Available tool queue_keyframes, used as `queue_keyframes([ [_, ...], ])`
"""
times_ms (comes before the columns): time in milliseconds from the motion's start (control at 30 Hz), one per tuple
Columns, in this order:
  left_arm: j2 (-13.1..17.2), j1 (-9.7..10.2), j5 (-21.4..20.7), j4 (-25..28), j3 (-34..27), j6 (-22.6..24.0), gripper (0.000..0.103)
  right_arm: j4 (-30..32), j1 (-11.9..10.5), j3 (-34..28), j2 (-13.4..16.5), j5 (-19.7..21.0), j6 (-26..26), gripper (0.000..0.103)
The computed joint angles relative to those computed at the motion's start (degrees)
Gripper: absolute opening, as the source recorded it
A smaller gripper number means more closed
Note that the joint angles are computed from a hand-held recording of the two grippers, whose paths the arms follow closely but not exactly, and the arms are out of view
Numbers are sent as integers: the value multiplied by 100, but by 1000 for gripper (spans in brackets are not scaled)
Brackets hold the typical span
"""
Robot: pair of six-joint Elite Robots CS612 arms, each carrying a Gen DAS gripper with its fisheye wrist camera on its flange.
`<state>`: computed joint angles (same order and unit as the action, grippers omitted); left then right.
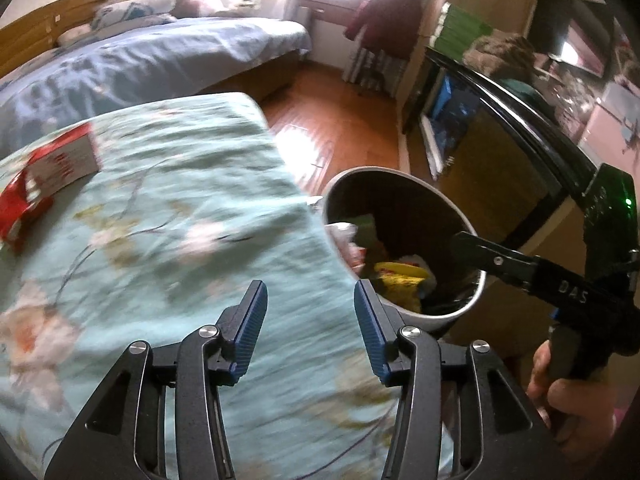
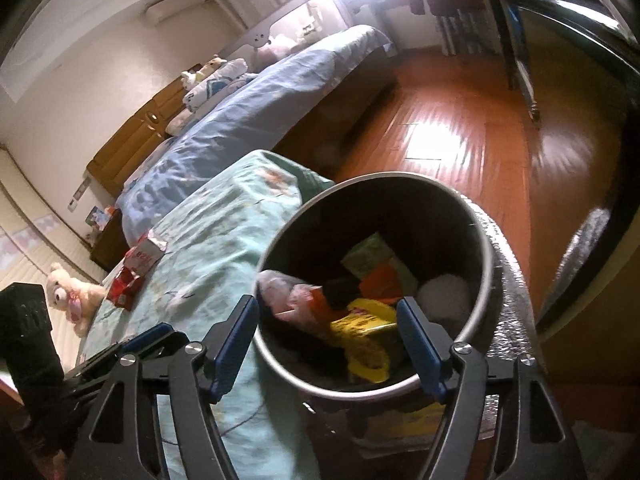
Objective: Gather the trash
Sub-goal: 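Open both tools over the bin and pull them back toward the bed, then move both open tools toward the red wrapper and red-white carton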
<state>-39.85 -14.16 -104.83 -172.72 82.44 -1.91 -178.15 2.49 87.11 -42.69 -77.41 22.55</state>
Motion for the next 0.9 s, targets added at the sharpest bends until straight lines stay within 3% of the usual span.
queue_keyframes([
  [500, -31, 450, 277, -336, 202, -768, 47, 270, 344, -422, 188, 251, -374, 79],
  [900, 12, 703, 526, -377, 201, -1114, 48, 609, 558, -874, 414, 380, -638, 79],
])
